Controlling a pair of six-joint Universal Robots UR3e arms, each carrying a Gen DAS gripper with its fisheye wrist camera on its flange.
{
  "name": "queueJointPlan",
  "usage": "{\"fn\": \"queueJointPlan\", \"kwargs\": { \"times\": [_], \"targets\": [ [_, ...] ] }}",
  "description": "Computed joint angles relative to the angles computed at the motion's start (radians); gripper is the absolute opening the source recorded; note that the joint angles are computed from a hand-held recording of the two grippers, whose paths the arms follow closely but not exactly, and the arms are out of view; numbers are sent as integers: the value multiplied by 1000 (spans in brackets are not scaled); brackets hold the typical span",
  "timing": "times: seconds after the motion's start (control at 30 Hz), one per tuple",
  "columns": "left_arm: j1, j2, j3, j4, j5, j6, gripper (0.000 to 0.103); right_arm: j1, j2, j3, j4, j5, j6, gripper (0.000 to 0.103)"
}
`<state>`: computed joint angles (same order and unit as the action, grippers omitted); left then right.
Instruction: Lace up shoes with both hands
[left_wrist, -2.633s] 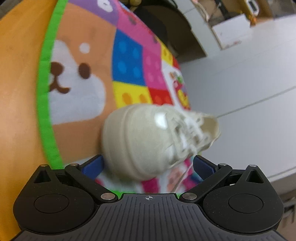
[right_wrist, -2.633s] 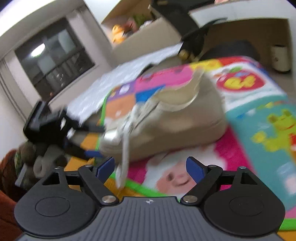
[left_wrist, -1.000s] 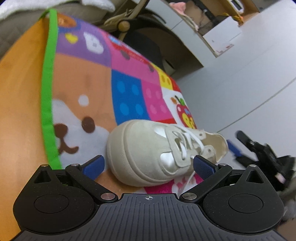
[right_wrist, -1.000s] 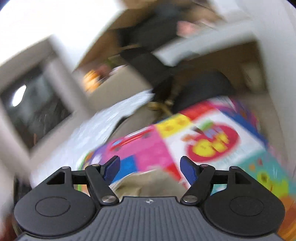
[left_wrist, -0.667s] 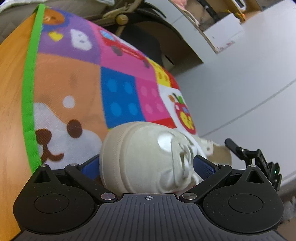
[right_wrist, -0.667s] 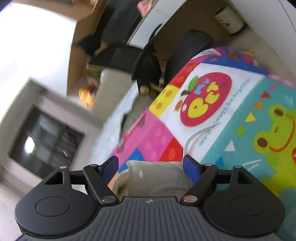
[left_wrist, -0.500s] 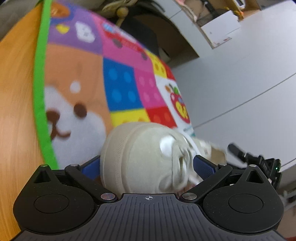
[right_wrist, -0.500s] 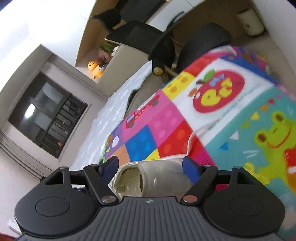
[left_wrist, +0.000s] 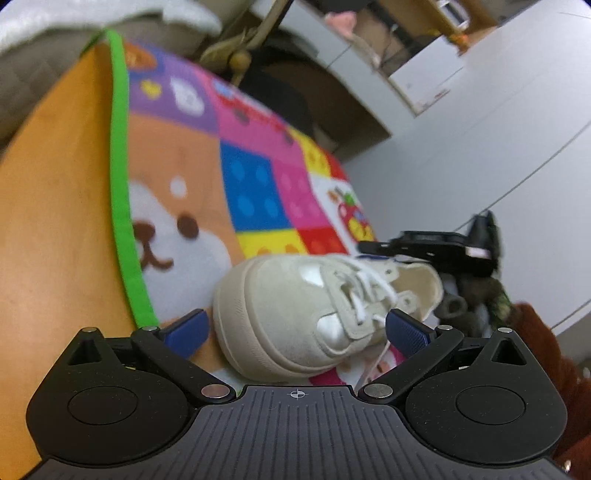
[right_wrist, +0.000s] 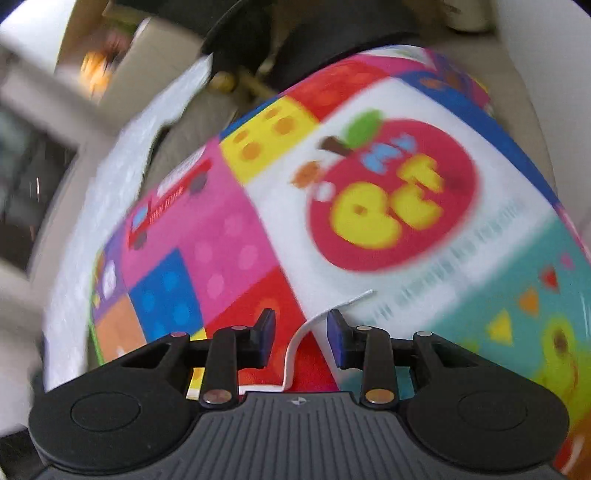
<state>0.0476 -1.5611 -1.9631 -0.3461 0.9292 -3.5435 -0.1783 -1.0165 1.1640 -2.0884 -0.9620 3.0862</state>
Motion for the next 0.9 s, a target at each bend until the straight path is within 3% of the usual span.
{"fn": "queueJointPlan", "kwargs": {
  "times": [0.07, 0.17, 0.23, 0.43, 0.63, 0.67, 0.77, 0.83, 0.87, 0.9],
  "targets": [
    [12, 20, -11, 16, -5, 4, 103, 44, 77, -126, 28, -55, -43, 8],
    [26, 31, -21, 32, -12, -2, 103, 88, 156, -274, 54, -103, -54, 2],
    [29, 28, -23, 33, -12, -7, 103, 93, 157, -297, 19, -76, -40, 1],
    [12, -2, -3, 24, -17, 20, 103, -38, -102, -45, -238, 299, 80, 1],
    [-39, -65, 57, 37, -13, 27, 103, -328, -445, 335, -658, 649, 273, 1],
    [-49, -66, 63, 35, 3, 37, 103, -391, -549, 419, -633, 660, 250, 1],
    [-57, -70, 62, 47, 24, 42, 103, -613, -863, 664, -330, 790, -47, 2],
    [-53, -78, 63, 62, 37, 23, 103, -717, -1073, 768, 89, 812, -418, 3],
    [-55, -82, 69, 65, 52, 18, 103, -748, -1178, 770, 298, 749, -523, 3],
    [-59, -85, 75, 73, 75, 17, 103, -782, -1264, 772, 508, 695, -707, 11]
  ]
}}
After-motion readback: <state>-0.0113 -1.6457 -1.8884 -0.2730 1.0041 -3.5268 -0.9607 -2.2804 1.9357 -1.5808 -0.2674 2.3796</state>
